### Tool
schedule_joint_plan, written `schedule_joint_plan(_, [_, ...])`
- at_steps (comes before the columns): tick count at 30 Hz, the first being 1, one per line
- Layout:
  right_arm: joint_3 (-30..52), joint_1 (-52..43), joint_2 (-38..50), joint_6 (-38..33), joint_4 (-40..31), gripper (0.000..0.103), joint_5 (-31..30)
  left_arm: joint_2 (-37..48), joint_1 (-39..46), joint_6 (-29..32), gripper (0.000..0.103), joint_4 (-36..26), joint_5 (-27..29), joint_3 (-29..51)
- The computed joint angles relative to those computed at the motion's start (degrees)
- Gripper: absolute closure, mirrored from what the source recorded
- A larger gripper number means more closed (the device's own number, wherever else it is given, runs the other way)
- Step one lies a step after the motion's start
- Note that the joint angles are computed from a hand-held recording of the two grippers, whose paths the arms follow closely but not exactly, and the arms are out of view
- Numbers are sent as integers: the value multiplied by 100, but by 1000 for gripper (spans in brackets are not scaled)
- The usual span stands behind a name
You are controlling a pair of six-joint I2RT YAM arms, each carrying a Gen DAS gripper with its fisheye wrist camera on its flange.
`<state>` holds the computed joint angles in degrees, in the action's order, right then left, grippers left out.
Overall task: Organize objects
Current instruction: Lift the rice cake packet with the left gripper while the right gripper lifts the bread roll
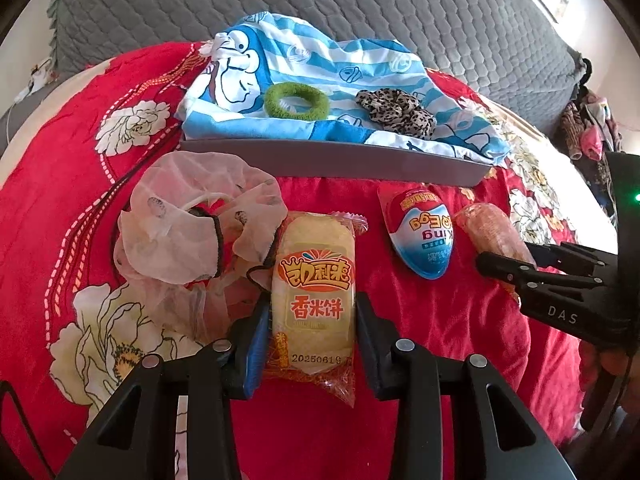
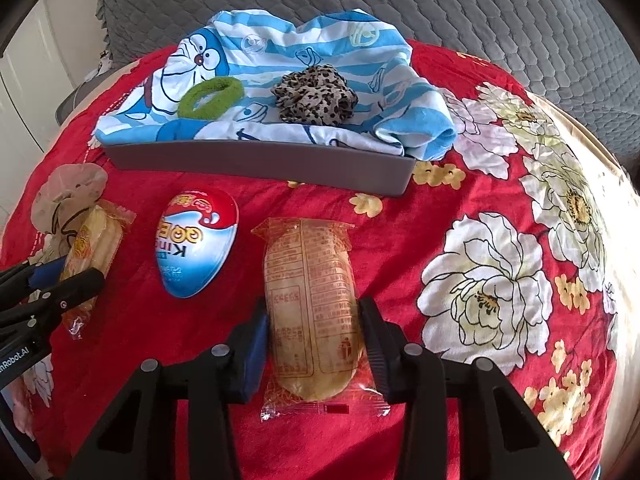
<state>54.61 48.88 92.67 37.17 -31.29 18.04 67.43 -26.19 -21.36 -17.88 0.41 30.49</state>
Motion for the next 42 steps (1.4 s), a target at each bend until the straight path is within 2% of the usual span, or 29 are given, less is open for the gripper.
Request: schedule_joint_plan(42, [54, 202, -308, -10, -121, 60, 44, -774, -256, -91, 62, -840, -170, 175])
